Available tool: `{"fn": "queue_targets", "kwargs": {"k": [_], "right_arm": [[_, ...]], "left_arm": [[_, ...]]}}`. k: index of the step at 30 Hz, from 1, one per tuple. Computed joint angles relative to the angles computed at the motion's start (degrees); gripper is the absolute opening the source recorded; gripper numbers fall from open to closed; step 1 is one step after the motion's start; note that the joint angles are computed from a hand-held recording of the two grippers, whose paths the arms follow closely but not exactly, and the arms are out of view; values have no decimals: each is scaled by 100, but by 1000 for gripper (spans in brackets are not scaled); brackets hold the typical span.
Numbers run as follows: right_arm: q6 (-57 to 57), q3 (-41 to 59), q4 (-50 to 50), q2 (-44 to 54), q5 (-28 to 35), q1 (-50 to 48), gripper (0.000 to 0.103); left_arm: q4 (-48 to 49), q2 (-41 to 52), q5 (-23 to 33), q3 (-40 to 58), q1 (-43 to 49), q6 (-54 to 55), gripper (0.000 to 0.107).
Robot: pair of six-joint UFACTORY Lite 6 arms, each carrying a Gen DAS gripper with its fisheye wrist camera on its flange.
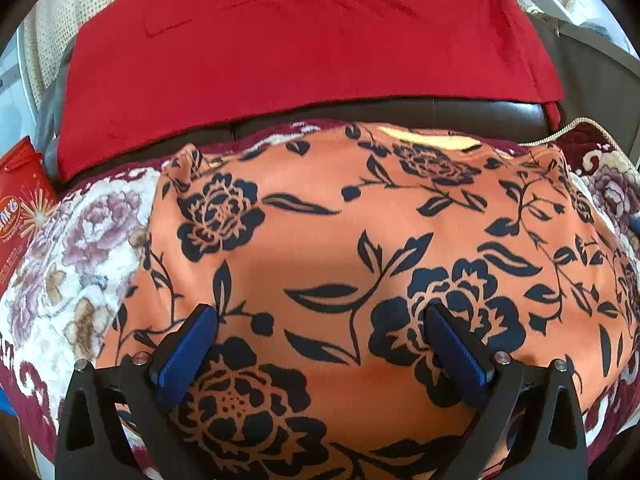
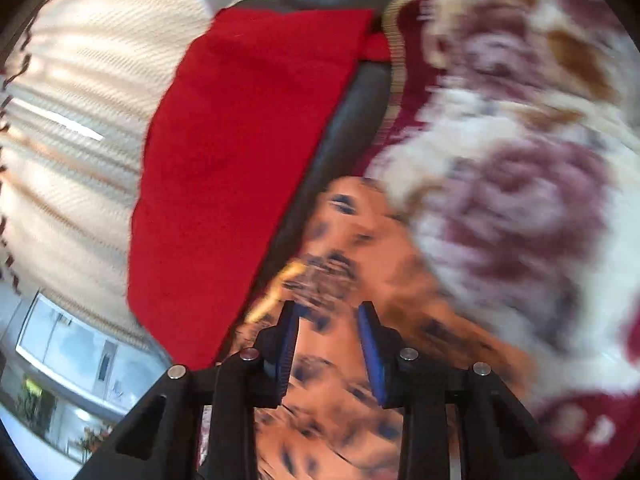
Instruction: Fold small clothes
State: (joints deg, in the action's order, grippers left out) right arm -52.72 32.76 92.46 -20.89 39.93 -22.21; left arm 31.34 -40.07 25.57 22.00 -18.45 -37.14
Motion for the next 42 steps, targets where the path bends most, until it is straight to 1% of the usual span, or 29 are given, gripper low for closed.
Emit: {"fn": "queue_targets", "kwargs": {"k": [2,4,5,7,8,9,10,11,13,15,17,21,23,24,27,30,32,34,36,38,39,40,42], "right_arm": [[-229,732,239,762,-347,619,34],[-254,1539,242,1655,-788,1158,34],[-68,1963,70,2097,-926,1340,34],[715,2909,-596,3084,-1044,1627,34],[1115,3174,-942,3371,-1164,1721,34],[1670,3594,-1528,3767,-1404,1851,32],[2146,3939,-2105,4069,-1505,1924,32],[2434,4215,-2475,4323,-1510,1951,30],[2739,4483,-2709,4481,-1361,1909,30],[2796,4492,-2823,4320,-1290,1914,34],[2729,4265,-2968,3983,-1365,1919,34],[2397,3139,-2845,2860,-1526,2101,34],[2331,2655,-2874,2395,-1521,2224,34],[2125,2280,-2806,2065,-1421,2115,34],[2206,1879,-2996,1829,-1559,2242,34],[1777,1618,-2648,1768,-1621,2188,34],[2091,1682,-2892,1706,-1597,2180,34],[2347,1461,-3119,1215,-1537,2205,35],[2288,1234,-3124,921,-1537,2288,35],[2530,1104,-3319,805,-1644,2422,35],[2473,998,-3279,780,-1689,2445,34],[2177,894,-3022,820,-1705,2417,35],[1261,705,-2176,872,-1617,2261,35]], "left_arm": [[266,-48,20,46,-64,-275,103],[671,-171,4,42,-117,-685,103],[871,-116,-15,71,-143,-881,103],[1408,59,58,134,-312,-1406,103],[1602,211,78,175,-392,-1584,103],[1680,350,44,210,-405,-1630,103],[1783,516,67,249,-480,-1712,103],[1915,606,111,259,-556,-1839,103],[2058,615,91,235,-589,-1981,103],[1968,629,23,236,-531,-1884,103],[1856,616,-64,210,-447,-1786,103],[1910,591,-83,196,-410,-1808,103],[2032,604,-80,179,-438,-1952,103],[2048,617,-95,179,-426,-1971,103],[2038,602,-69,166,-469,-2016,103],[2014,612,-106,162,-441,-1994,103],[2008,623,-127,166,-420,-1972,103],[2006,626,-114,172,-429,-1980,103],[2015,620,-95,169,-444,-1986,103],[1845,568,-85,174,-409,-1779,103],[1658,505,-89,180,-354,-1552,103],[1432,433,-104,199,-265,-1263,103],[914,233,-139,274,102,-480,103]]}}
